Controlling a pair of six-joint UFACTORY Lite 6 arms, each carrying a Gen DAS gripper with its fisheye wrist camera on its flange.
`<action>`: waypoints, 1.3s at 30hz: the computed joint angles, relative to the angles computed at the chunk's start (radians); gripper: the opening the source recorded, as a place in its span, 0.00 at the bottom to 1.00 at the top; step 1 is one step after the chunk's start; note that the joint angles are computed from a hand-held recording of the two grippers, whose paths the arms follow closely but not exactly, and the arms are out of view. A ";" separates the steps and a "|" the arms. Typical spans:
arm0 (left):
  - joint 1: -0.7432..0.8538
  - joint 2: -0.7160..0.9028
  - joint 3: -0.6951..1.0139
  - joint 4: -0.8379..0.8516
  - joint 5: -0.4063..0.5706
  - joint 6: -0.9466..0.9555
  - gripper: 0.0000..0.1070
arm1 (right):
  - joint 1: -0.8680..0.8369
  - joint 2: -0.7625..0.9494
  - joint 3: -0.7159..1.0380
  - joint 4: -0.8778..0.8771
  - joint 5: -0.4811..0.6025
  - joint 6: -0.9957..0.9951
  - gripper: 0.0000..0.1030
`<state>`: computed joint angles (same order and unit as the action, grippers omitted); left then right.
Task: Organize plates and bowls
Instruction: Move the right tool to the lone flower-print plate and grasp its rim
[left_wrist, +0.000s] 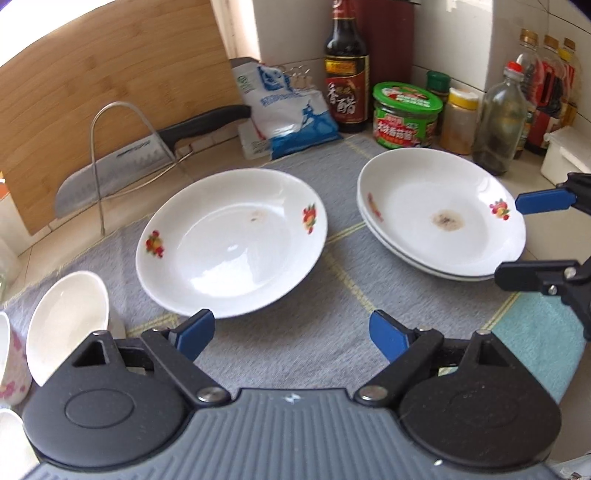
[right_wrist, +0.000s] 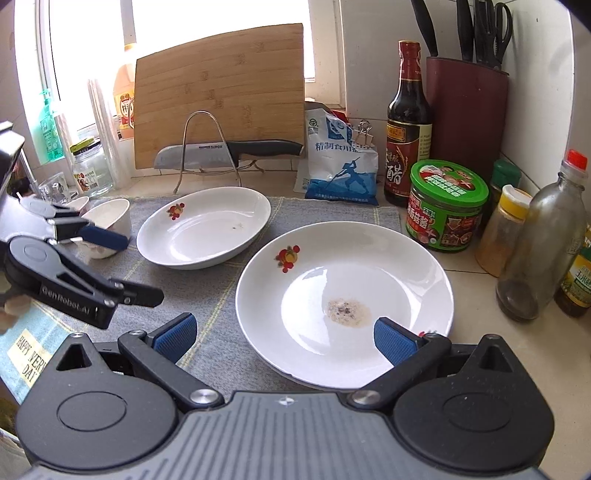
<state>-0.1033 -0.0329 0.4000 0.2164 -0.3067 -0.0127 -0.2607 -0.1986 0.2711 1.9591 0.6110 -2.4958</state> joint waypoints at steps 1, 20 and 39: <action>0.023 0.013 -0.010 -0.002 -0.022 0.004 0.85 | 0.041 -0.006 0.002 0.037 -0.024 -0.003 1.00; 0.227 0.380 0.116 0.209 -0.305 -0.097 0.90 | 0.555 -0.161 -0.004 0.640 -0.388 -0.289 1.00; 0.171 0.468 0.158 0.072 -0.401 -0.057 0.96 | 0.418 0.316 0.499 -0.152 -0.256 0.302 1.00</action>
